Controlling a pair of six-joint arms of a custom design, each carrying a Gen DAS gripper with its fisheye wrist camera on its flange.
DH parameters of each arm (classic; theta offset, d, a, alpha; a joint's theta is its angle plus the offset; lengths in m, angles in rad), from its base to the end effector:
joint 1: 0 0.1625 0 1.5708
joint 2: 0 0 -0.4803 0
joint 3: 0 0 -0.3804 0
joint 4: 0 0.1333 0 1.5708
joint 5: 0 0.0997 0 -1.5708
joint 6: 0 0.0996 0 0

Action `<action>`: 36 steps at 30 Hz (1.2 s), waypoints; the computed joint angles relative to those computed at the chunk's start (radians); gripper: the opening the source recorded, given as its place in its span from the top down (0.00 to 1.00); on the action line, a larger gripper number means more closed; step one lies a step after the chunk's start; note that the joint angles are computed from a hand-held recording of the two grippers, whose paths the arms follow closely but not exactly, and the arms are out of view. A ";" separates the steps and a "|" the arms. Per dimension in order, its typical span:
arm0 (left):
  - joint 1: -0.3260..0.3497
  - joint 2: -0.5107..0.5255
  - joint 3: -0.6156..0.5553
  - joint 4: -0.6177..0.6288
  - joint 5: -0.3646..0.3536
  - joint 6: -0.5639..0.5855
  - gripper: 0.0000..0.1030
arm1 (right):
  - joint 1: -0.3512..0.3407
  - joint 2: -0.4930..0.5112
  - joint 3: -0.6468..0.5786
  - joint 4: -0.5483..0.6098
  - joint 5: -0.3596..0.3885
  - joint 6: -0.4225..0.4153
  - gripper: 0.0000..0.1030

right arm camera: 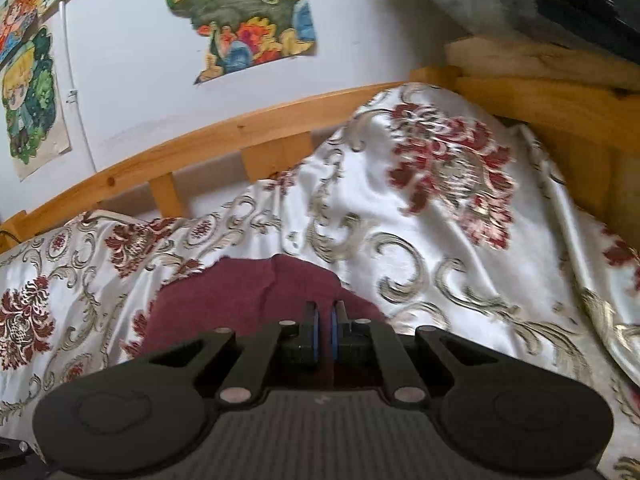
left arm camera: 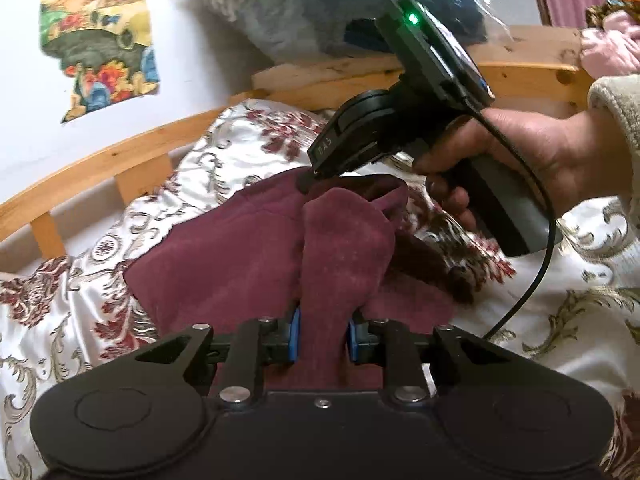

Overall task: Fold small clothes
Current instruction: 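Fold the held side over the shirt with the right tool and release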

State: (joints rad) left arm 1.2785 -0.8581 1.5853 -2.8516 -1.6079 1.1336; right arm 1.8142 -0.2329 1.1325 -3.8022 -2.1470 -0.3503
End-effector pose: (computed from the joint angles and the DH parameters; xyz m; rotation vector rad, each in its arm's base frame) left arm -0.0878 -0.7415 0.2408 1.8760 2.1467 -0.7609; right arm 0.2716 -0.7658 0.0526 0.1431 -2.0976 1.5740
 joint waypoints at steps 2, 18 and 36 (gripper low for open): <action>-0.005 -0.002 0.006 0.016 0.020 0.024 0.77 | -0.006 -0.011 0.039 -0.030 0.000 0.001 0.93; -0.029 -0.017 0.009 0.102 0.073 0.020 0.58 | -0.032 -0.026 0.135 -0.099 -0.021 0.044 0.92; 0.039 -0.060 -0.178 0.296 0.140 -0.440 0.01 | -0.041 -0.066 0.258 -0.175 0.038 0.136 0.31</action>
State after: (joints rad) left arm 1.3174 -0.9180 1.4076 -2.5556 -1.4683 0.6938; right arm 1.7735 -0.2993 1.3903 -3.9772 -2.1091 -0.2146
